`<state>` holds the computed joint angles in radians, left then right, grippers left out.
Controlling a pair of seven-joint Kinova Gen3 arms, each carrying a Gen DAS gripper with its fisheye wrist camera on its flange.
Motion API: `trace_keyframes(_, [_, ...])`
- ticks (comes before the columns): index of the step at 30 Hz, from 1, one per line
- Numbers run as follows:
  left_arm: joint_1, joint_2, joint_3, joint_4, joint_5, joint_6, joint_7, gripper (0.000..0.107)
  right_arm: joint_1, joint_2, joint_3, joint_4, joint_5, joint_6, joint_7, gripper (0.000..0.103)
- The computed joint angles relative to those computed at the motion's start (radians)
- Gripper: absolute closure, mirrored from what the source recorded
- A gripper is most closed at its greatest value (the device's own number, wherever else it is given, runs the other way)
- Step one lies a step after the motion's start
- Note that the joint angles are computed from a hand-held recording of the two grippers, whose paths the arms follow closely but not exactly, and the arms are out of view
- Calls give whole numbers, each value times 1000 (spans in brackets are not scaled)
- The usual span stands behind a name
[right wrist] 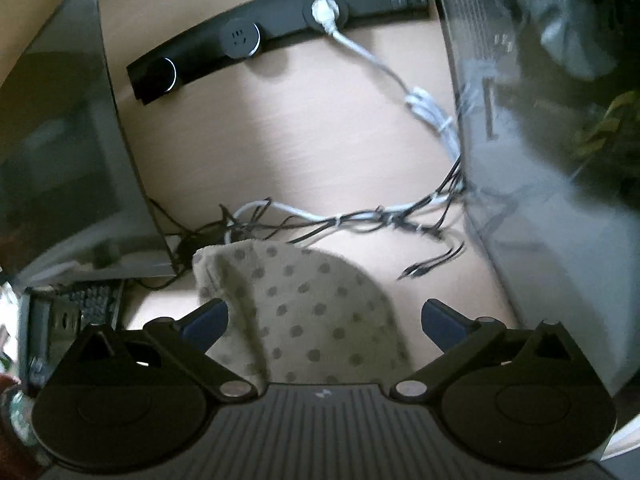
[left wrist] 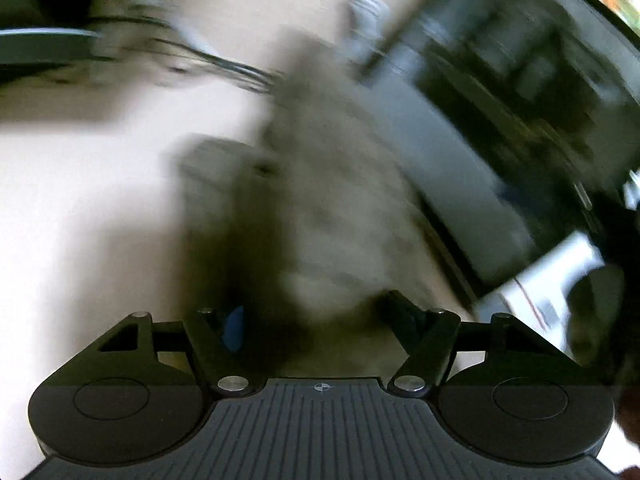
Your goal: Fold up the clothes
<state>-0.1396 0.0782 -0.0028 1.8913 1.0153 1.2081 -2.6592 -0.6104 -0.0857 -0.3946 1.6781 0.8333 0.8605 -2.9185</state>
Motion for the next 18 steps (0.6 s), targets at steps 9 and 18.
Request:
trace_keyframes(9, [-11,-41,-90,-3,-3,318,-214,20,-81,20,-42,-53,88,208,151,0])
trace_keyframes(18, [-140,-154,18,-51,56,44,-217,22,-189,67,-94,-28,62,304,338,8])
